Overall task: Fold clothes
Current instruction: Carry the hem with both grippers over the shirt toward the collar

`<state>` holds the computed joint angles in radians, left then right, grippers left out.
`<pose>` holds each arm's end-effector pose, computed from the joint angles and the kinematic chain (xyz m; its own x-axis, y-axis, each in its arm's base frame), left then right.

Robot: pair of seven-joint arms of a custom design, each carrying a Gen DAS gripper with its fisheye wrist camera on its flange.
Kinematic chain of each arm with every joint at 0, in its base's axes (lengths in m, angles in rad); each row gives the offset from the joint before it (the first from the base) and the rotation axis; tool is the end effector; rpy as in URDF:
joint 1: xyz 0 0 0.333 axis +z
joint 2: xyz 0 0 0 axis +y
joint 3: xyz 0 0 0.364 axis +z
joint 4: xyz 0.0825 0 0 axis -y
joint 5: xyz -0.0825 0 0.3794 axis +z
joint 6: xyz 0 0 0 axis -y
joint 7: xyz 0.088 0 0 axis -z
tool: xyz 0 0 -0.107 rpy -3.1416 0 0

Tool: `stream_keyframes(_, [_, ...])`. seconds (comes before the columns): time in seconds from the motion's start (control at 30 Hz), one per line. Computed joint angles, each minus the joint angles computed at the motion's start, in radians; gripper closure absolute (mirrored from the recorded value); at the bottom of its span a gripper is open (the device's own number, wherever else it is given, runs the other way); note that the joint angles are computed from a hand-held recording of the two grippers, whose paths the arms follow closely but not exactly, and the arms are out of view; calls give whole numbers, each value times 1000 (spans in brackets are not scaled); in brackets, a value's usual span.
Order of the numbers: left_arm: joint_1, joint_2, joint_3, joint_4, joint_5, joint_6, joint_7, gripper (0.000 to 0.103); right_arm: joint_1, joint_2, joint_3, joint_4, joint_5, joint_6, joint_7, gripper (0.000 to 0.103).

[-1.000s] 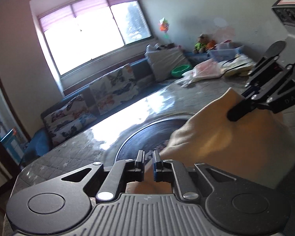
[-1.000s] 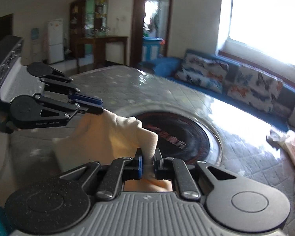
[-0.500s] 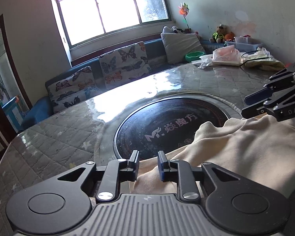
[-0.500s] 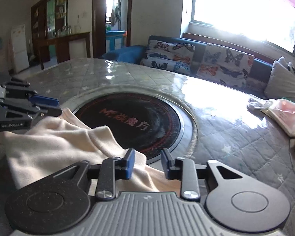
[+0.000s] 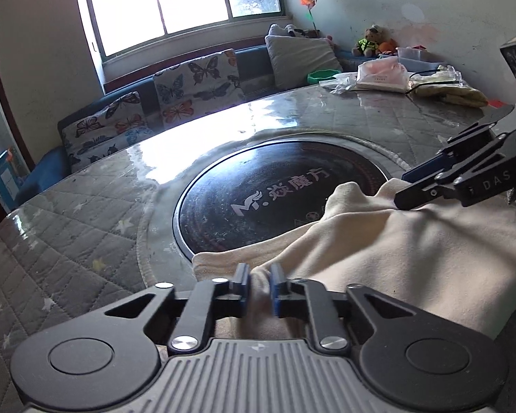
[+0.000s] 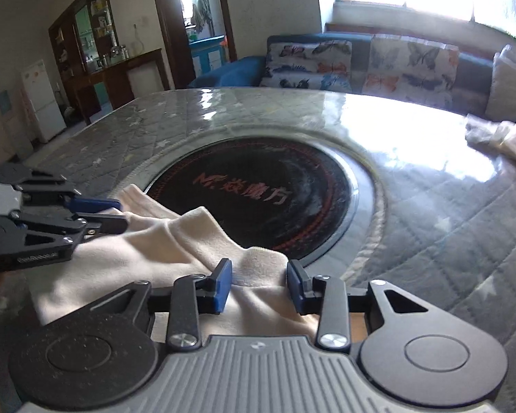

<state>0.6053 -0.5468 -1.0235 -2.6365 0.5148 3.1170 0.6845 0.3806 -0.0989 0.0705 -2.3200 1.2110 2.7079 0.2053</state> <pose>0.3703 -0.2440 0.4483 -0.0727 -0.9792 -0.1895 -0.6239 0.1929 -0.7573 0.4749 0.1946 0.4680 0.7551 -0.6392 -0.1458 -0.5194 -0.4476 -0.7279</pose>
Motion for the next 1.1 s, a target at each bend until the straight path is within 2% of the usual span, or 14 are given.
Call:
stream_keyframes(0.03, [9, -13, -10, 0, 1, -1, -6, 94, 1, -1, 2, -1, 0, 7, -7, 84])
stream_keyframes(0.13, [28, -74, -21, -8, -11, 10, -35, 95, 9, -8, 5, -4, 30, 31, -43, 92])
stream_keyframes(0.2, [37, -134, -24, -15, -29, 22, -56, 96, 22, -25, 5, -7, 112, 59, -125, 93])
stream_keyframes(0.33, [87, -252, -76, -9, -58, -4, -89, 96, 50, -48, 24, 13, 420, 122, -442, 93])
stream_keyframes(0.4, [118, -266, -111, 6, -61, -39, -99, 96, 49, -17, 53, 36, 475, 169, -513, 93])
stream_keyframes(0.47, [148, -227, -151, 32, -57, -96, -99, 95, 50, 29, 72, 52, 419, 209, -457, 92])
stream_keyframes(0.53, [168, -183, -177, 45, -45, -119, -107, 93, 58, 70, 82, 62, 342, 244, -382, 89])
stream_keyframes(0.6, [174, -182, -190, 46, -27, -134, -120, 91, 63, 71, 82, 61, 344, 258, -389, 85])
stream_keyframes(0.77, [159, -162, -168, 48, 5, -138, -140, 85, 59, 12, 69, 39, 374, 192, -424, 85])
stream_keyframes(0.87, [156, -154, -166, 53, 19, -149, -156, 84, 58, -1, 60, 33, 240, 86, -310, 85])
stream_keyframes(1.0, [139, -141, -150, 57, 39, -164, -174, 82, 74, 57, 74, 66, 84, 78, -142, 90])
stream_keyframes(1.1, [113, -121, -118, 58, 52, -167, -185, 80, 85, 91, 85, 80, 58, 113, -116, 90])
